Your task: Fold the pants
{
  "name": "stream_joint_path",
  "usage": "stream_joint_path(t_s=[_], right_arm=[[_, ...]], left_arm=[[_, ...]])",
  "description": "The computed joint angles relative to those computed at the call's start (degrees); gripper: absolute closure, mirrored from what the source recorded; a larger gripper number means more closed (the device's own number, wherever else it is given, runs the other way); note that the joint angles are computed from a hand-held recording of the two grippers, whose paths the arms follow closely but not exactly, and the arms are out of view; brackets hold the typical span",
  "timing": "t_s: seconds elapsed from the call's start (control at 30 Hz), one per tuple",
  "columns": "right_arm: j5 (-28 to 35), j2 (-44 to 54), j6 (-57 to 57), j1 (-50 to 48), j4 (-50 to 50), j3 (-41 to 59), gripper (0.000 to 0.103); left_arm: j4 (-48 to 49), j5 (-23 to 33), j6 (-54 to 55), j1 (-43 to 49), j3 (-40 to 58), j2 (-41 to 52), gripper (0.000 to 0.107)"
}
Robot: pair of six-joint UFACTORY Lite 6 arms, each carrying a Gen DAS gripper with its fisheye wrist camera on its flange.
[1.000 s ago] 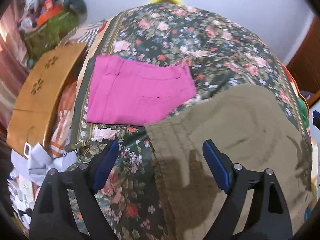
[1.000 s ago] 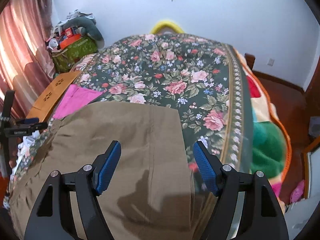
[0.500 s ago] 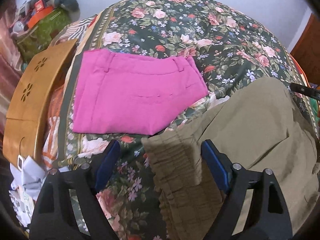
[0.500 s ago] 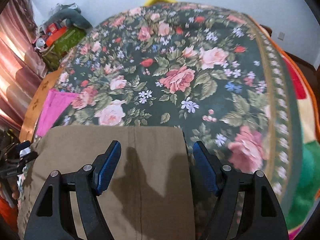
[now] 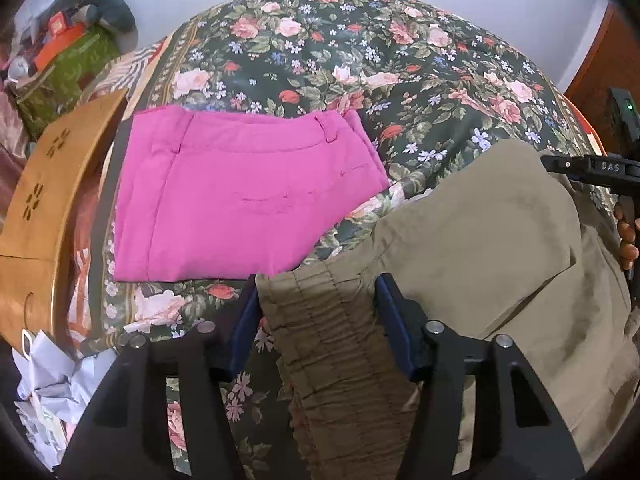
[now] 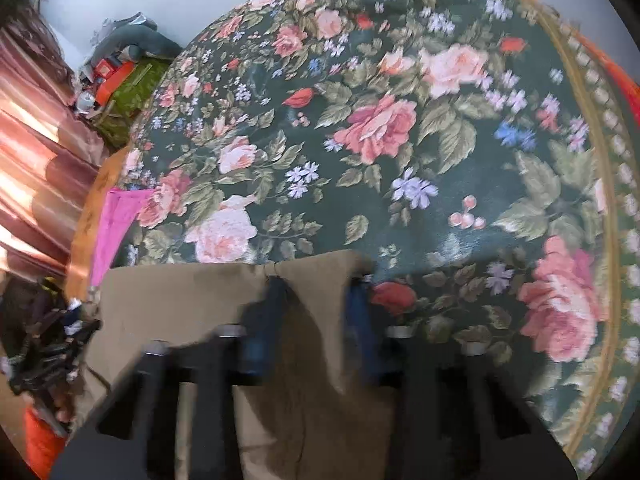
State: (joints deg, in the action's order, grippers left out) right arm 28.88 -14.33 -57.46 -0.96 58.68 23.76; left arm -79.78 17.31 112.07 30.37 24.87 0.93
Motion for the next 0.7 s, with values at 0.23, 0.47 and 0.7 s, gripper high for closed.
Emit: stream_joint_path(t_s=[0.23, 0.47, 0.7], right_arm=[[-3.2, -9.58, 9.8, 3.52, -10.87, -1.84, 0.095], [3.13, -28.26, 25.51, 3.32, -26.39, -0.78, 0.095], [12.16, -41.63, 38.12, 3.73, -38.22, 8.61, 0.096]], left_arm=[[-9.8, -3.63, 9.75, -2.81, -6.98, -12.42, 0.061], [20.77, 3.37, -20.81, 0.18, -7.57, -29.17, 0.062], [34.72, 18.94, -37.34, 4.77, -2.59, -44.1, 0.062]])
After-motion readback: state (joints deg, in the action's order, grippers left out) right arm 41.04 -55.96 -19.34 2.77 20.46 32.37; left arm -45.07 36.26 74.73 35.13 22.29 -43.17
